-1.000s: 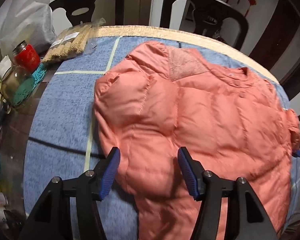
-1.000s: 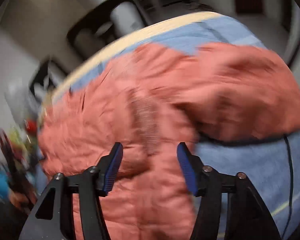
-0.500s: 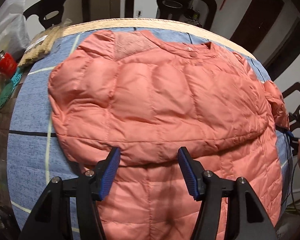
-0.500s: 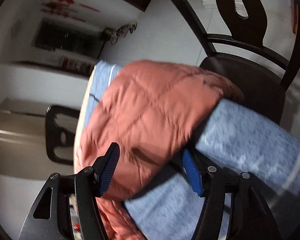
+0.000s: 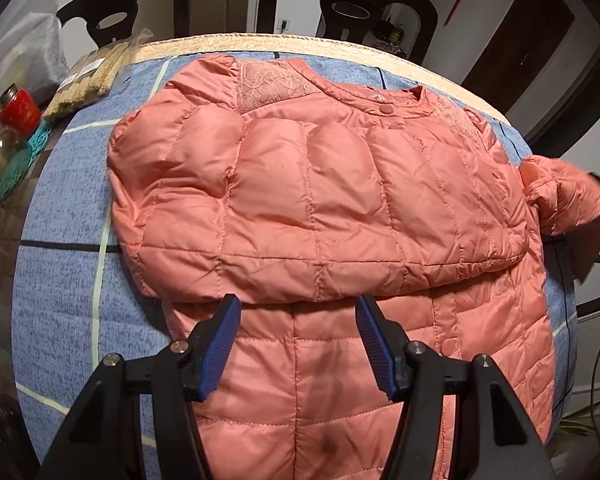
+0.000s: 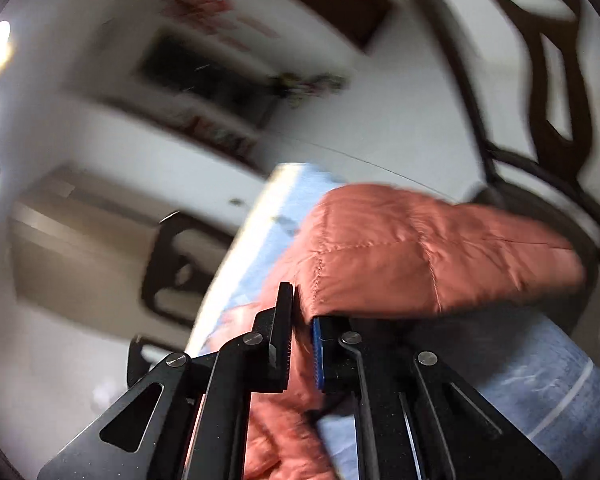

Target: Fold large clothes

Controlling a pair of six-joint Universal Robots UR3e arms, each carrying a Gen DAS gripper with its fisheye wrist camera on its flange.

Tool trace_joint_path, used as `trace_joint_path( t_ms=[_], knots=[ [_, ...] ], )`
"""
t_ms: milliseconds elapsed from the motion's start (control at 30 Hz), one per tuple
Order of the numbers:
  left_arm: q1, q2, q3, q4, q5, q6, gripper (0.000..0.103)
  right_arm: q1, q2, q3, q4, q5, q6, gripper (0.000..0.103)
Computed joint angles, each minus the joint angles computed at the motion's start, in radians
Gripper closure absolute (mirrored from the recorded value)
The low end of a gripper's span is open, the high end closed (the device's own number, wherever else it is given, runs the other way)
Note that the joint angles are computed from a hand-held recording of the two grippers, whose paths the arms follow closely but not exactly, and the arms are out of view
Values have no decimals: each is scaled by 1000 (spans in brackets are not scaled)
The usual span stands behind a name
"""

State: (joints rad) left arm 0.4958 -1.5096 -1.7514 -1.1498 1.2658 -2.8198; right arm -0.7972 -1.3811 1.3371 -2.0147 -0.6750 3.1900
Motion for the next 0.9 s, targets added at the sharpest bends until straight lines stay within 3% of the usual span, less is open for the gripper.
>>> trace_joint_path(
  t_ms=[133,267,333,400,600,633,733,767,800,833,900],
  knots=[
    [43,36,-20,-11,-30,5,41,177,-31,-142,97,-43,-106,95],
    [101,68,-40,-18,-51,8,41,452,17,-254,191,-206,-227,93],
    [140,85,-48,-29,-59,16,41,607,65,-274,221,-319,-280,83],
    [180,101,-55,-40,-64,31,41,719,100,-268,241,-393,-331,55],
    [286,134,-72,-69,-73,72,41,788,39,-123,185,-439,-338,38],
    [296,133,-74,-70,-71,77,41,821,44,-141,182,-509,-355,37],
    [299,116,-77,-61,-64,71,41,1027,141,-267,199,-865,-467,36],
    [297,107,-73,-63,-66,63,41,1045,145,-262,196,-895,-504,36],
    [298,105,-70,-67,-73,60,41,1056,144,-254,196,-900,-525,36],
    [298,105,-66,-70,-81,59,41,1035,127,-247,219,-840,-515,36],
    [296,112,-59,-76,-98,70,41,931,68,-202,267,-632,-439,36]
  ],
)
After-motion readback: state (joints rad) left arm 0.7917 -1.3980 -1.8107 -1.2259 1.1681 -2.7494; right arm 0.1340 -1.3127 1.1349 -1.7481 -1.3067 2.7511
